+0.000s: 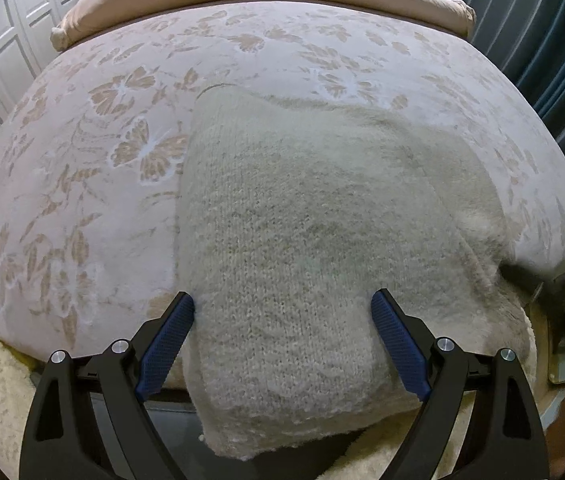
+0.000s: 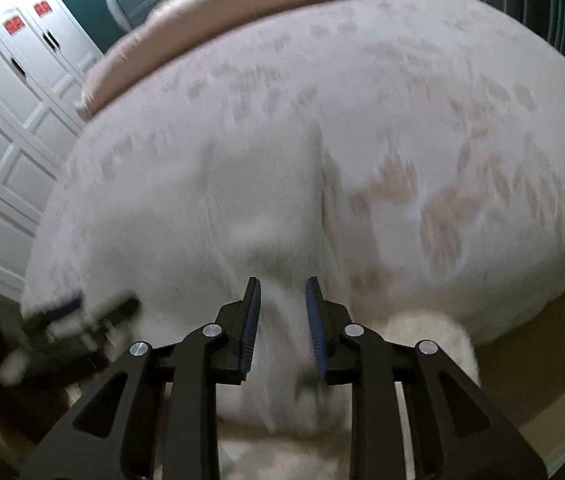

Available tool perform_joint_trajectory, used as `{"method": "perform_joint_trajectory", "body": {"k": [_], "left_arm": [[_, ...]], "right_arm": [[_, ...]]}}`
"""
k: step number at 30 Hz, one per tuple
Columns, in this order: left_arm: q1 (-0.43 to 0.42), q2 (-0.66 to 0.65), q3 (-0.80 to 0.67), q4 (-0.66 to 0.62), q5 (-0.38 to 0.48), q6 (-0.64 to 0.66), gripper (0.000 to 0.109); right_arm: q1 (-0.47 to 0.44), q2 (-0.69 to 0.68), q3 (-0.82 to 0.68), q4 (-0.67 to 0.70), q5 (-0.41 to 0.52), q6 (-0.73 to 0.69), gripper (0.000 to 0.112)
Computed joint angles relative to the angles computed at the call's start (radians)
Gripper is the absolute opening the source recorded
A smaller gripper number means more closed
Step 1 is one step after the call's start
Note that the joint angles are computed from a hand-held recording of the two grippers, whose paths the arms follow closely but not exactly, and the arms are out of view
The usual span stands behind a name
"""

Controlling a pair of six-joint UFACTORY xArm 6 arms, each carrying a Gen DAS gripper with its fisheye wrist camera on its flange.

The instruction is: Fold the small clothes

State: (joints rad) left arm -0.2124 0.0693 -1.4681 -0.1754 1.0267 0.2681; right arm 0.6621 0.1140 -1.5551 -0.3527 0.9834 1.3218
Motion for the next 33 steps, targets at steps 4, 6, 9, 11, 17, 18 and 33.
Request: {"method": "perform_joint_trajectory", "body": {"k": [4, 6, 9, 11, 17, 18, 33], "left_arm": [[-0.002, -0.004, 0.006, 0.008, -0.007, -0.003, 0.089], [-0.005, -0.005, 0.009, 0.014, -0.009, -0.006, 0.089], [-0.006, -0.005, 0.008, 0.017, -0.008, -0.01, 0.089], [-0.007, -0.002, 0.004, 0.021, -0.005, -0.015, 0.089], [-0.005, 0.006, 0.0, 0.02, -0.016, -0.022, 0.089], [-0.006, 0.009, -0.001, 0.02, -0.018, -0.026, 0.089], [-0.001, 0.023, -0.018, 0.013, 0.007, -0.022, 0.092]], "right_arm": [[-0.077, 0.021, -0.032, -0.034, -0.055, -0.009, 0.043], [-0.132, 0.076, -0.079, 0.03, -0.071, -0.087, 0.045], [-0.187, 0.18, -0.168, 0.188, -0.099, -0.23, 0.046], [-0.196, 0.272, -0.28, 0.227, -0.037, -0.306, 0.006], [-0.198, 0.229, -0.282, 0.055, -0.165, -0.265, 0.006], [-0.209, 0.234, -0.268, 0.086, -0.157, -0.267, 0.006], [0.013, -0.111, 0.103, 0.065, -0.038, -0.002, 0.013]]}}
